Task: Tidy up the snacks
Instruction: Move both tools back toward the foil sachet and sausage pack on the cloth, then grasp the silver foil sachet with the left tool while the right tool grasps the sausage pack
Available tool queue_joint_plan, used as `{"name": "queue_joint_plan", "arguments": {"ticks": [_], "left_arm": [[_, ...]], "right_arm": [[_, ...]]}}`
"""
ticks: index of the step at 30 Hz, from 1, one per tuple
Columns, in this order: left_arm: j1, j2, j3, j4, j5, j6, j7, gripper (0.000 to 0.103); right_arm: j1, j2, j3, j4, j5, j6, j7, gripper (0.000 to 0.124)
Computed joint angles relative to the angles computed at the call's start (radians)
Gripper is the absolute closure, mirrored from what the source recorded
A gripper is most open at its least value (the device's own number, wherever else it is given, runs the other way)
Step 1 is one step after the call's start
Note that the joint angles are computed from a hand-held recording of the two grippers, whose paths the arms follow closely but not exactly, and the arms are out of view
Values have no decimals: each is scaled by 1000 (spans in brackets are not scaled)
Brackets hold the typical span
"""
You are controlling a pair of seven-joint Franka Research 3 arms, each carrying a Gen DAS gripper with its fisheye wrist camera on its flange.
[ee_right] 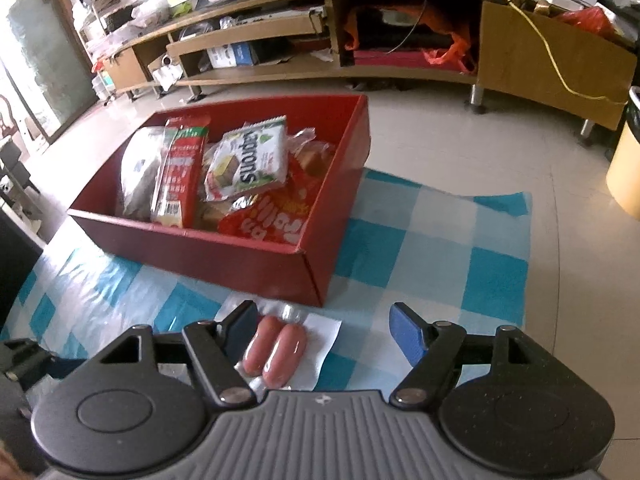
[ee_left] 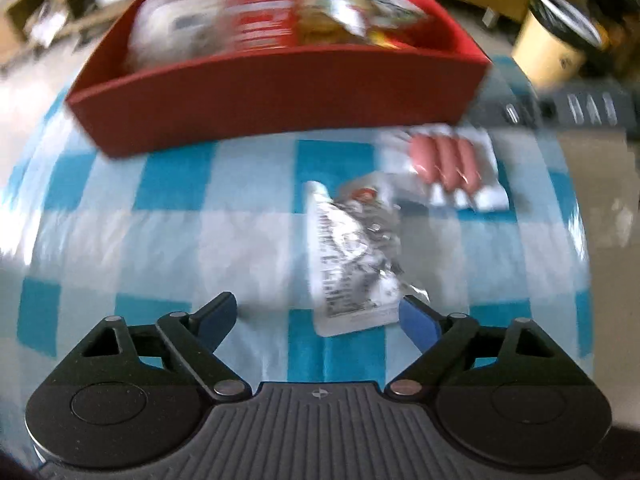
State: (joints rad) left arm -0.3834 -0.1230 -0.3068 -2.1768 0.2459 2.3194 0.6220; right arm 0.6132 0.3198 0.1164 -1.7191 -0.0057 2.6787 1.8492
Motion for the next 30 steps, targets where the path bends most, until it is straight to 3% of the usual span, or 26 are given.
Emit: {"name": "queue_joint_plan", "arguments": {"ticks": [4,10,13,14,15,22,30], "left_arm": [[11,32,0,23,16,43,-71,9],[-26,190,-14,211,191,-120,-195,9],[-43,175,-10,196,228,-110,-194,30],[-41,160,-8,180,216,-99,-173,40],[-38,147,-4,167,198,-86,-158,43],[-12,21,9,47,71,-60,-34,47],[13,-53,24,-39,-42,11,20,47]], "right_arm": [[1,3,4,2,4,-6,-6,52],[1,10,-5,7,0,-21,7,52],[-2,14,-1,10,3,-26,-2,52],[-3,16,0,13,4,-28,-4,52],[-2,18,0,16,5,-29,-6,52],[-2,44,13,44,26,-53,-51,52],[12,100,1,121,49,-101,33,42]]}}
